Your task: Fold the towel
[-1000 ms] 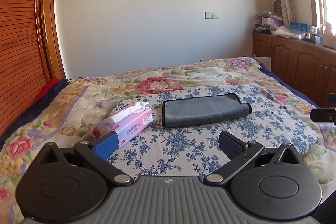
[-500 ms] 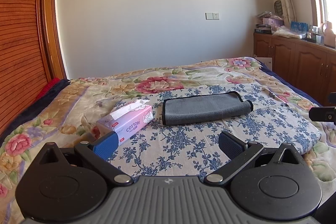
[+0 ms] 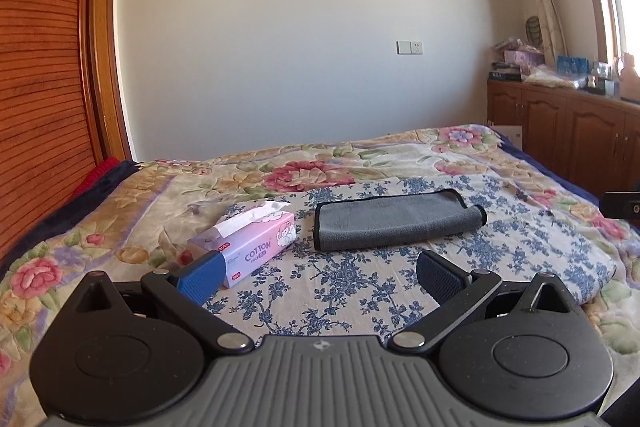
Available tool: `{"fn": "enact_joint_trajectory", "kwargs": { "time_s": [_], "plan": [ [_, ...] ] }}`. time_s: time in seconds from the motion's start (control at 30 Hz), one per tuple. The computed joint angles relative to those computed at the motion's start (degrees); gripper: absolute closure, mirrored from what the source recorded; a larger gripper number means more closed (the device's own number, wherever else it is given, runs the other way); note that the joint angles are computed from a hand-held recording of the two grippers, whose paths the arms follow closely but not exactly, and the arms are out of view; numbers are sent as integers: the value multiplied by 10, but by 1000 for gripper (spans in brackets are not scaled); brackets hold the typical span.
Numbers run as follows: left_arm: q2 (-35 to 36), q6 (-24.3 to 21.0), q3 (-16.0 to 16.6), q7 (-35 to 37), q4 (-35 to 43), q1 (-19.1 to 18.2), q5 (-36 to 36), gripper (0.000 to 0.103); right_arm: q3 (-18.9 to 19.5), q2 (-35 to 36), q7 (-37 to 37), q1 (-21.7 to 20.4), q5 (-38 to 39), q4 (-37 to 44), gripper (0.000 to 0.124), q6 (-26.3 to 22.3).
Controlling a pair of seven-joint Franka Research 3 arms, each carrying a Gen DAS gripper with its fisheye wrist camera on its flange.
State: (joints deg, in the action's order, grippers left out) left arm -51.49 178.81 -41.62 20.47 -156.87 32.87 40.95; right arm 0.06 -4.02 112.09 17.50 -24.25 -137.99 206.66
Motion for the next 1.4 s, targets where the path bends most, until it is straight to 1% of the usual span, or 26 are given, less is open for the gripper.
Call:
{"fn": "enact_joint_trajectory", "kwargs": {
  "time_s": [0.1,0.2,0.43,0.9,1.4],
  "plan": [
    [-12,7,-6,-6,-4,8,-2,0,14,0,-48,-3,57,-11,21,22],
    [-30,20,-10,-11,-11,15,-9,0,20,2,-76,-2,88,-16,21,40],
    [-62,36,-24,-7,-21,31,-37,0,29,4,-121,1,138,-22,21,59],
    [-79,48,-41,19,-28,44,-69,0,28,6,-126,1,150,-24,21,67],
    [-83,48,-46,36,-32,41,-83,0,30,6,-128,2,154,-26,21,70]
  ]
}}
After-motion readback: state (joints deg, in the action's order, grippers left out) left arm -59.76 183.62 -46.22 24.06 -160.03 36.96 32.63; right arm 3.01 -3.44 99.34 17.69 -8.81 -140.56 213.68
